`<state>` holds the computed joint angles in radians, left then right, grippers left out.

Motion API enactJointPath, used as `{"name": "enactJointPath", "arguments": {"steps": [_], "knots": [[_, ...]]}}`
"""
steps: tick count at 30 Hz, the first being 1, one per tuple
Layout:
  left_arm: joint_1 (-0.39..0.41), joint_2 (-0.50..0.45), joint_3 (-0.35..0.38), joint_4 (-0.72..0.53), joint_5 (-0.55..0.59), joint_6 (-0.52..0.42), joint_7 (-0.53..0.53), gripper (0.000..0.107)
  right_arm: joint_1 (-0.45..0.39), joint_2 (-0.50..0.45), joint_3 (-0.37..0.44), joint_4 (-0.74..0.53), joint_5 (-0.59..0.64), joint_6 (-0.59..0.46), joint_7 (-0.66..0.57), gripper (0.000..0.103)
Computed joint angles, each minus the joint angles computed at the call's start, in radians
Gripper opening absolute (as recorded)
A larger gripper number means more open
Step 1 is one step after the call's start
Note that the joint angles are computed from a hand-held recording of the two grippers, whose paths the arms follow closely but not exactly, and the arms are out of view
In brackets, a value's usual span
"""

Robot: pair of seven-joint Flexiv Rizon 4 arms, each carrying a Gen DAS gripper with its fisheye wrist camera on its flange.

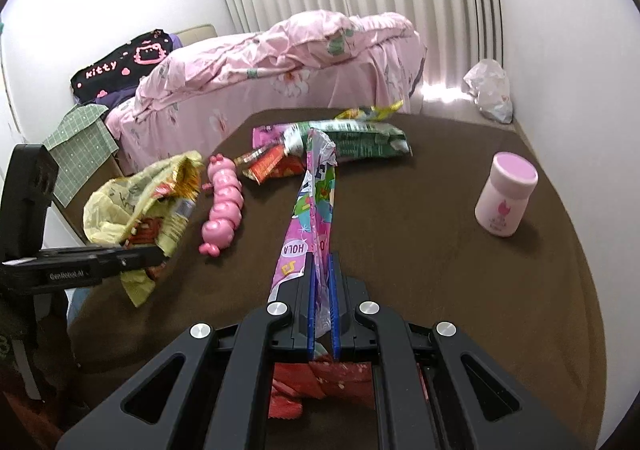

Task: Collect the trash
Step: 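Carry the yellow wrapper and pink tissue pack into the yellow trash bag while both tools open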

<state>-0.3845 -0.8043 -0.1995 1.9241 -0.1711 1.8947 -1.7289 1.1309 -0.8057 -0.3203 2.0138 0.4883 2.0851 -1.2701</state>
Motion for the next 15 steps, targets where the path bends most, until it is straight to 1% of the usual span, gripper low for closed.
{"name": "enactJointPath", "arguments": {"steps": [2, 3, 6, 7, 9, 10, 12, 15], "knots": [[-0.033, 0.022, 0.048, 0.020, -0.013, 0.044, -0.005, 0.020, 0.021, 0.008, -0.022, -0.007, 0.000, -0.005, -0.013, 0.007], [-0.067, 0.035, 0.092, 0.032, -0.031, 0.073, -0.003, 0.020, 0.034, 0.010, -0.036, -0.010, 0.002, -0.010, -0.020, 0.007], [-0.164, 0.061, 0.211, 0.071, -0.116, 0.160, 0.028, 0.020, 0.078, 0.017, -0.086, -0.031, -0.005, -0.028, -0.048, 0.007], [-0.177, 0.071, 0.230, 0.088, -0.144, 0.185, 0.042, 0.020, 0.093, 0.018, -0.102, -0.042, -0.011, -0.034, -0.058, 0.007], [-0.189, 0.093, 0.257, 0.122, -0.193, 0.227, 0.071, 0.020, 0.107, 0.018, -0.121, -0.068, -0.027, -0.045, -0.071, 0.007], [-0.186, 0.098, 0.259, 0.130, -0.211, 0.237, 0.087, 0.021, 0.106, 0.018, -0.122, -0.086, -0.042, -0.049, -0.076, 0.007], [-0.193, 0.114, 0.276, 0.158, -0.266, 0.265, 0.120, 0.021, 0.094, 0.015, -0.109, -0.131, -0.080, -0.059, -0.086, 0.007], [-0.184, 0.133, 0.275, 0.193, -0.322, 0.284, 0.170, 0.021, 0.063, 0.006, -0.075, -0.194, -0.139, -0.082, -0.094, 0.007]]}}
